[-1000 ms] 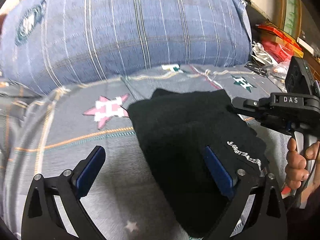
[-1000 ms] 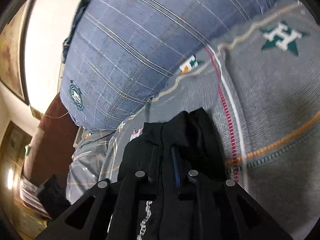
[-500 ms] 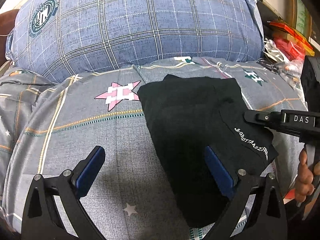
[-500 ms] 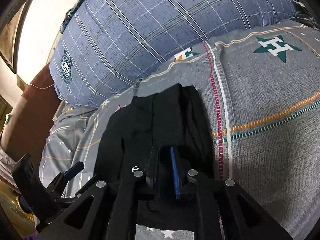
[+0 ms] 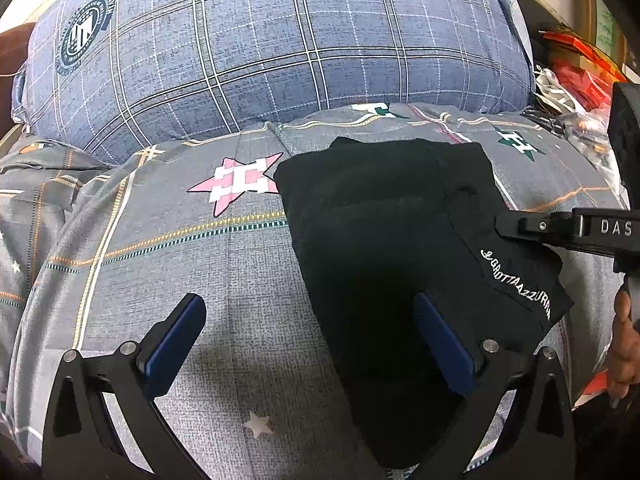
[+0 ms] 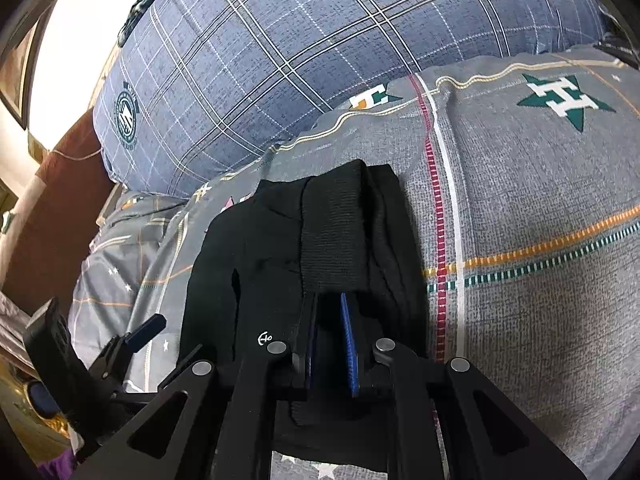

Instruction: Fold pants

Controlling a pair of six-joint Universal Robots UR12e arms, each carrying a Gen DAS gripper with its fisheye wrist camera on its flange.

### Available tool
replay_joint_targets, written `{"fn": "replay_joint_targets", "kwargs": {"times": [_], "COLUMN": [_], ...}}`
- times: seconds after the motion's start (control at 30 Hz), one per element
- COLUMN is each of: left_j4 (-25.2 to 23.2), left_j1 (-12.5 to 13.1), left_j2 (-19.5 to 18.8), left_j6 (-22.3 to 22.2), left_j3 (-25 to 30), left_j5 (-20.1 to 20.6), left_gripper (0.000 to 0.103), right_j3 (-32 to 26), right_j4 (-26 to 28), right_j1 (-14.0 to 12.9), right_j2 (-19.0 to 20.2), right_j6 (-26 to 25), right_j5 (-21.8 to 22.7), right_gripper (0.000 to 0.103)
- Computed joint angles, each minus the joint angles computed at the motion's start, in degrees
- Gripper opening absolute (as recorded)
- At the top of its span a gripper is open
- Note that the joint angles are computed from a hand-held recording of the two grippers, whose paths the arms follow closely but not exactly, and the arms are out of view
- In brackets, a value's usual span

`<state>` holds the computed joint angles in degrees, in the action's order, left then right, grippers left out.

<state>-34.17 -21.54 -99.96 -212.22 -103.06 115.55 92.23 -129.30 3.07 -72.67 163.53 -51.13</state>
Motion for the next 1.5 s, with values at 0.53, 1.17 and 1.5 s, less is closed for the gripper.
{"fn": "replay_joint_targets", "kwargs": {"times": [0.53, 1.17, 1.5], "left_j4": [1.1, 2.0, 5.5], "left_j1": [-0.4, -1.3, -2.2], "left_j2": [2.1, 3.3, 4.2], "left_j6": [-2.7, -1.5, 1.0], "left_j3": [0.5, 0.6, 0.0], "left_j5": [2.7, 4.9, 4.7], "left_gripper": [0.103, 0.103, 0.103], "right_j3": [5.9, 7.9, 10.6], "right_j4": [-24.0, -35.4, -42.1], "right_j1": [2.8, 5.0, 5.5], "right_j2": [-4.0, -4.1, -6.3], "right_j6": [1.1, -1.4, 0.4], "right_j5": [-20.5, -30.2, -36.5], "right_gripper": [0.025, 0.025, 0.025]}}
